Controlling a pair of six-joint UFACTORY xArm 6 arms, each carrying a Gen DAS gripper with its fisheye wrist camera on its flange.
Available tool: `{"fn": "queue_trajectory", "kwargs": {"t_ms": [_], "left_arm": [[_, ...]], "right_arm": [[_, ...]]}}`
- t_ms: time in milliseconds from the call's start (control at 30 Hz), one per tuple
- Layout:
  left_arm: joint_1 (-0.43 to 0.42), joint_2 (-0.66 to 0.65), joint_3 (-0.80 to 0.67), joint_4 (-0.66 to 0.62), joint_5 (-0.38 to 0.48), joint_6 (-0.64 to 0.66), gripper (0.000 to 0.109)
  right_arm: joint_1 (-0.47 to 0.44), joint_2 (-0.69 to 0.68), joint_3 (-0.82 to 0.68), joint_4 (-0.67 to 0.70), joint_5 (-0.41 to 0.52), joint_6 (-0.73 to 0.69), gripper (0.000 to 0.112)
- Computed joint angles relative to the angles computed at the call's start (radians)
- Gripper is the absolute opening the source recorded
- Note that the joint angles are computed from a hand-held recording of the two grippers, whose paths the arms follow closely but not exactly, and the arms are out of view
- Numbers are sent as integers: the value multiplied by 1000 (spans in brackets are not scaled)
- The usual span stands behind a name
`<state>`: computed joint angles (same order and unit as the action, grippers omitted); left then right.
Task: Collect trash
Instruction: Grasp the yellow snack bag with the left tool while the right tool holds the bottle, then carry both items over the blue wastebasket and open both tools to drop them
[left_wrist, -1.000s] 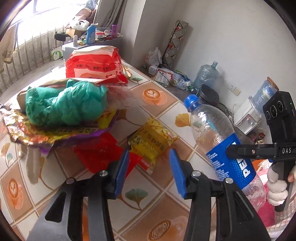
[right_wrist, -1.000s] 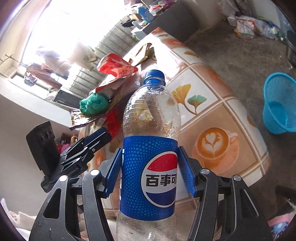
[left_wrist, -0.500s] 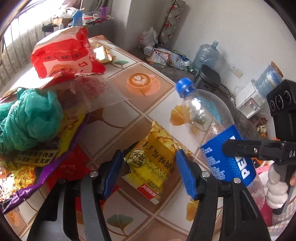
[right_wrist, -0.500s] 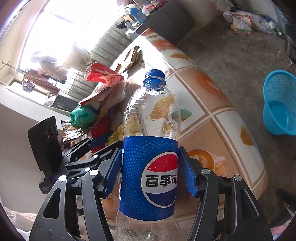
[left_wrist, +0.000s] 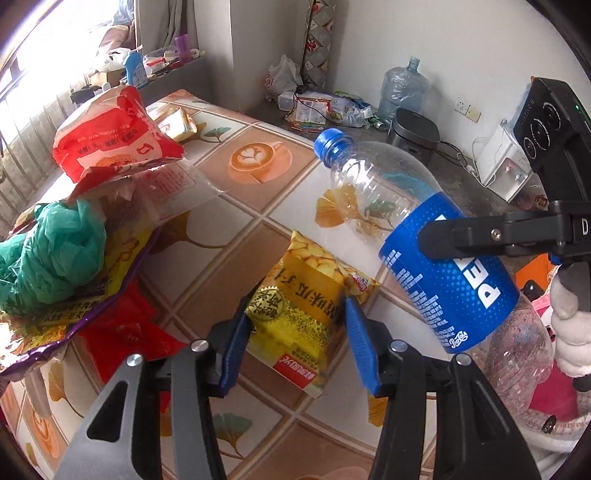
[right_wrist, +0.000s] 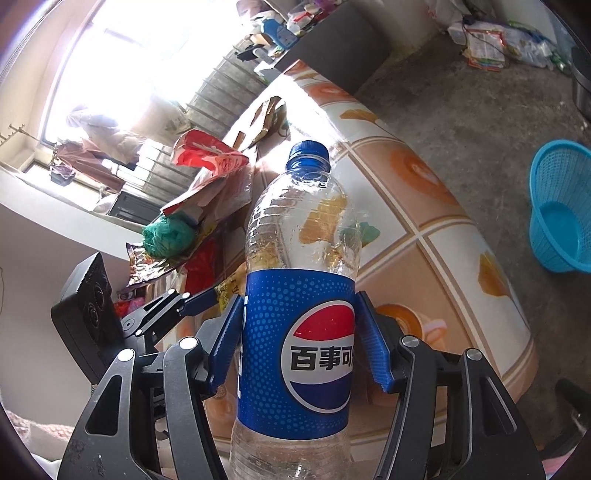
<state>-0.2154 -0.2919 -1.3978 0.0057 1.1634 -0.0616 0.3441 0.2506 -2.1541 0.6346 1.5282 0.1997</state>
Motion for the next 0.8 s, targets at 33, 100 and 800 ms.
{"fn": "queue_trajectory", "kwargs": {"t_ms": [33,100,800], "left_arm": [[-2,-12,12,11,-6,-7,45],[-7,-25,25,23,-16,-24,41],[-31,190,-296,-116,-61,-18,29]], "right_arm": [[1,-4,5,-4,-4,-2,56],[3,-14,18,-8,-11,-2,56],[-189,-180,225,46,-214,55,56]]}}
